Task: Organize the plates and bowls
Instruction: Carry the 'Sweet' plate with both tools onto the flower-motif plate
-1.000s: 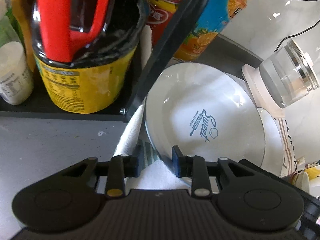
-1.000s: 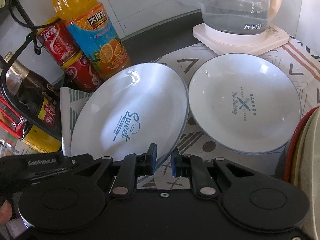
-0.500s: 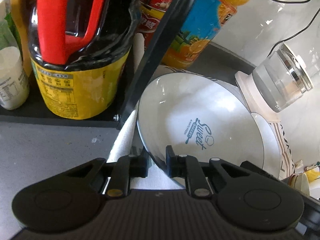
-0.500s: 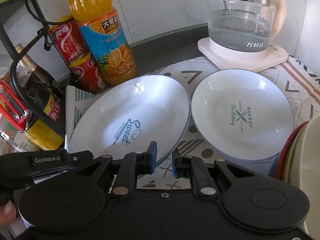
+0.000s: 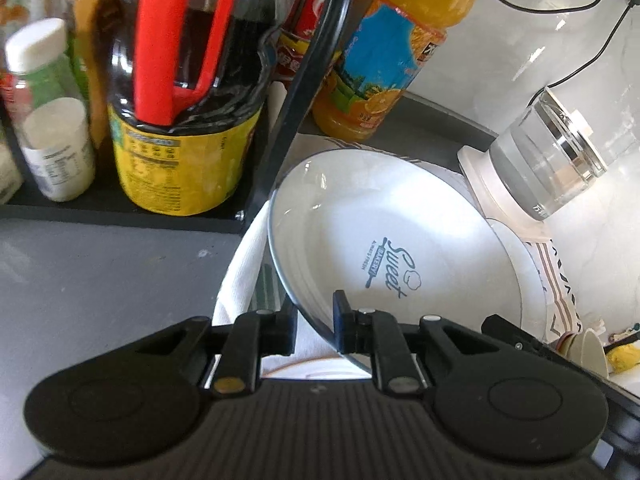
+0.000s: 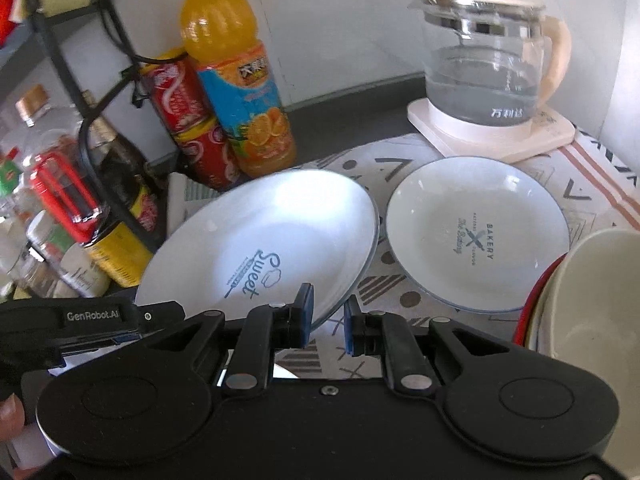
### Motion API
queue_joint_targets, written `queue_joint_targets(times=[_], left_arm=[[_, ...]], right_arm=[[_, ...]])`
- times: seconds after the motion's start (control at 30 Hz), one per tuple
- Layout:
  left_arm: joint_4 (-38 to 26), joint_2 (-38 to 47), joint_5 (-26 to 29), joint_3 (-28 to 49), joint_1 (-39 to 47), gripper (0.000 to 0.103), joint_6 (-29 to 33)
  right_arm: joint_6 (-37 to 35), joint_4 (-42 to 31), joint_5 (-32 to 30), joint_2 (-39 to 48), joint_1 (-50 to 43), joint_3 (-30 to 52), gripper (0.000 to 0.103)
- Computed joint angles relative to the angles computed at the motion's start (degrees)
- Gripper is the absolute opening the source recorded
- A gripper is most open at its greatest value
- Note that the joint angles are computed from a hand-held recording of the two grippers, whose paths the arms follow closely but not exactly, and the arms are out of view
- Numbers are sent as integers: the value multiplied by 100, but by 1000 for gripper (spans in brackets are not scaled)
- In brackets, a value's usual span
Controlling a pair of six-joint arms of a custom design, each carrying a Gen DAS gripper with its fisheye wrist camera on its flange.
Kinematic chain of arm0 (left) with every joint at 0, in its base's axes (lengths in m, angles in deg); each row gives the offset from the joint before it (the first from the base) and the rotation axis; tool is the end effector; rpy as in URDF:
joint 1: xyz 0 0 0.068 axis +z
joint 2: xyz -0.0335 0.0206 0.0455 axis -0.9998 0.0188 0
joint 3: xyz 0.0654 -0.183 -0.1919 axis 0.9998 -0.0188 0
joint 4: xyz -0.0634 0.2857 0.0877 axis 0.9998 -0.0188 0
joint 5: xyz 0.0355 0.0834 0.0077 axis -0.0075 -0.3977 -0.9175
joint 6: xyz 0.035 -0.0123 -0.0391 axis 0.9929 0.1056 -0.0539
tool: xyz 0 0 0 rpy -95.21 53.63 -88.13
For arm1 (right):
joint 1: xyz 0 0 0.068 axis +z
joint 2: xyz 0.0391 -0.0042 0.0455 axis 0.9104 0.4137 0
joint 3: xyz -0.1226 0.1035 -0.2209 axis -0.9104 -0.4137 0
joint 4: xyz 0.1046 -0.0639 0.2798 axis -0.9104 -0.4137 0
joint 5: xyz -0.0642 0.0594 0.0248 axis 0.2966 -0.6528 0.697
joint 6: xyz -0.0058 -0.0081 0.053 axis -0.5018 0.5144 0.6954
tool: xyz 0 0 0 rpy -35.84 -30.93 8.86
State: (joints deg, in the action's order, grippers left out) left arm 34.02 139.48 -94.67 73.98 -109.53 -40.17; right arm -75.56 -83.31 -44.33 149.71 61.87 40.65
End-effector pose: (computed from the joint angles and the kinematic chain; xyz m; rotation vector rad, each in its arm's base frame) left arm 0.2776 -0.0963 0.0660 -0.7882 2.3888 -0.2577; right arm 0.3208 -0.0027 0.1011 -0.4752 2.4188 0.5258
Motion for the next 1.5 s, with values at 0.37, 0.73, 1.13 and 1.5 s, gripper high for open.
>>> queue_joint_targets(times=[0.37,0.73,1.13,1.5], left_arm=[[-674,-532,-764,-335,-829,16,-1080],[-1278,-1293,-1290,-795,-1579,17,-1777],[-2234,-1885,-1920,-1000,-2917,18,-3171],[-2900,-1551,-2359,-718,-4009,18,-4516]], right_arm=[[-734,-361,-580,-204,-413,-345,14],[-1122,-466,-836,-696,-751,-886,14],[-2102,-1227,-1096,-1406,-1378,-1335,14],[-2873,-1737,-1205,-1556,-2068,-1501,14]])
